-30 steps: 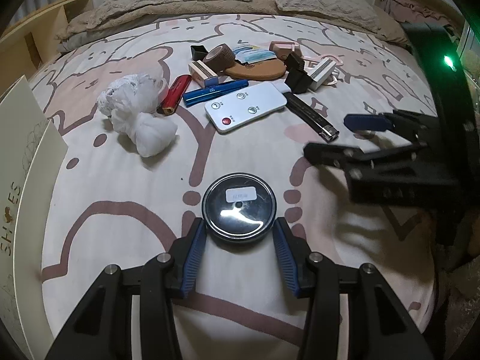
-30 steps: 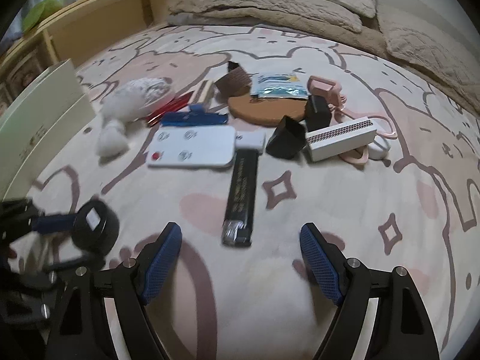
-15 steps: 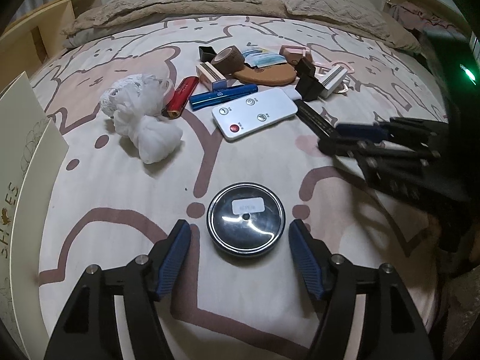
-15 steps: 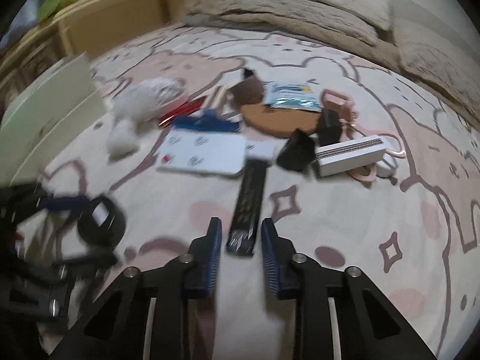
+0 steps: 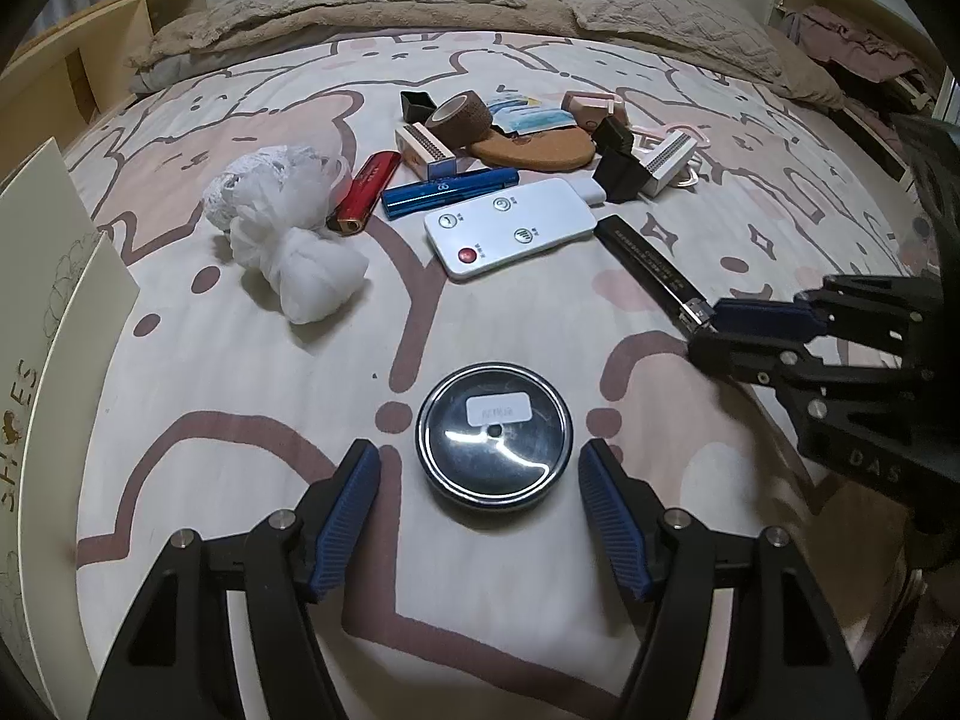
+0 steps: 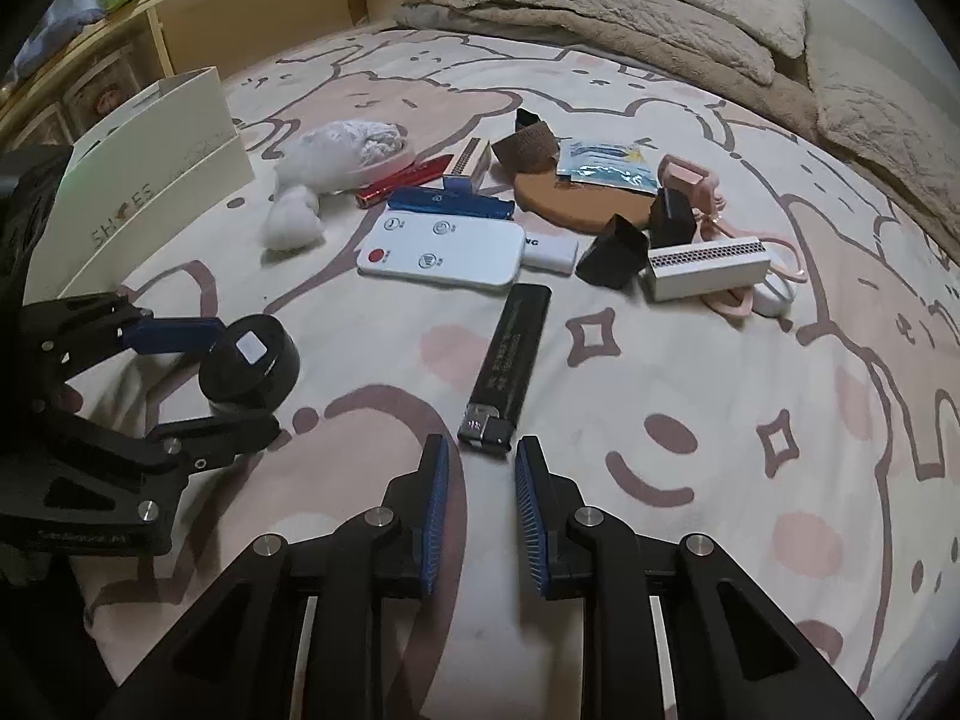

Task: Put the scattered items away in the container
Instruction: 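Lift the black lighter with the right tool and carry it toward the left tool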

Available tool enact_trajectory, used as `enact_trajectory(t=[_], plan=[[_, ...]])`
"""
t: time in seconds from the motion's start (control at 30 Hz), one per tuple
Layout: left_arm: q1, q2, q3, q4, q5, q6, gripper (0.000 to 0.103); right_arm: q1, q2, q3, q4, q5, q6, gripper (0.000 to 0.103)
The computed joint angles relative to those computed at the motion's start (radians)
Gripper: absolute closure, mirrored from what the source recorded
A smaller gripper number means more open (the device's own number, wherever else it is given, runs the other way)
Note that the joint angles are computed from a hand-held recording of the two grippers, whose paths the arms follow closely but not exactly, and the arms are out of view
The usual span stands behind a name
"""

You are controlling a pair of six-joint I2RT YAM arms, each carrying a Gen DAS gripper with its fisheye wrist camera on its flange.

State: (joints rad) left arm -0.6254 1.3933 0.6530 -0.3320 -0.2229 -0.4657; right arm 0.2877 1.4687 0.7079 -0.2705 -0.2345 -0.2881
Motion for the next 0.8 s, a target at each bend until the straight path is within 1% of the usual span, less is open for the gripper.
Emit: enact_trajectory(t=[0.1, 0.2, 0.3, 0.43, 0.5, 0.53, 0.63, 0.8], plan=[[-0.003, 0.007, 0.002, 0.006, -0.009, -0.002, 0.029, -0.007, 0.021, 0.007, 0.034, 0.003, 0.045, 0.08], [-0.003, 0.011, 0.004, 0.008, -0.011, -0.002, 0.029, -0.01, 0.065, 0.025, 0.076, -0.025, 0.098, 0.08], [-0.003, 0.01, 0.003, 0.011, -0.015, -0.003, 0.03, 0.021, 0.086, 0.024, 0.125, 0.005, 0.113, 0.08], [0.001, 0.007, 0.004, 0.019, -0.008, 0.002, 0.05, 0.023, 0.088, 0.022, 0.144, 0.004, 0.107, 0.08], [0.003, 0.006, 0.006, 0.023, 0.005, 0.006, 0.053, 0.016, 0.08, 0.023, 0.124, -0.01, 0.084, 0.08], [0.001, 0.006, 0.006, 0.023, 0.003, 0.007, 0.053, 0.011, 0.073, 0.022, 0.109, -0.018, 0.069, 0.08], [-0.005, 0.007, 0.006, 0.023, -0.003, 0.007, 0.053, -0.012, 0.026, 0.011, 0.021, -0.056, -0.019, 0.08], [-0.006, 0.006, 0.004, 0.023, -0.002, 0.003, 0.053, -0.045, -0.045, -0.001, -0.125, -0.089, -0.169, 0.08]])
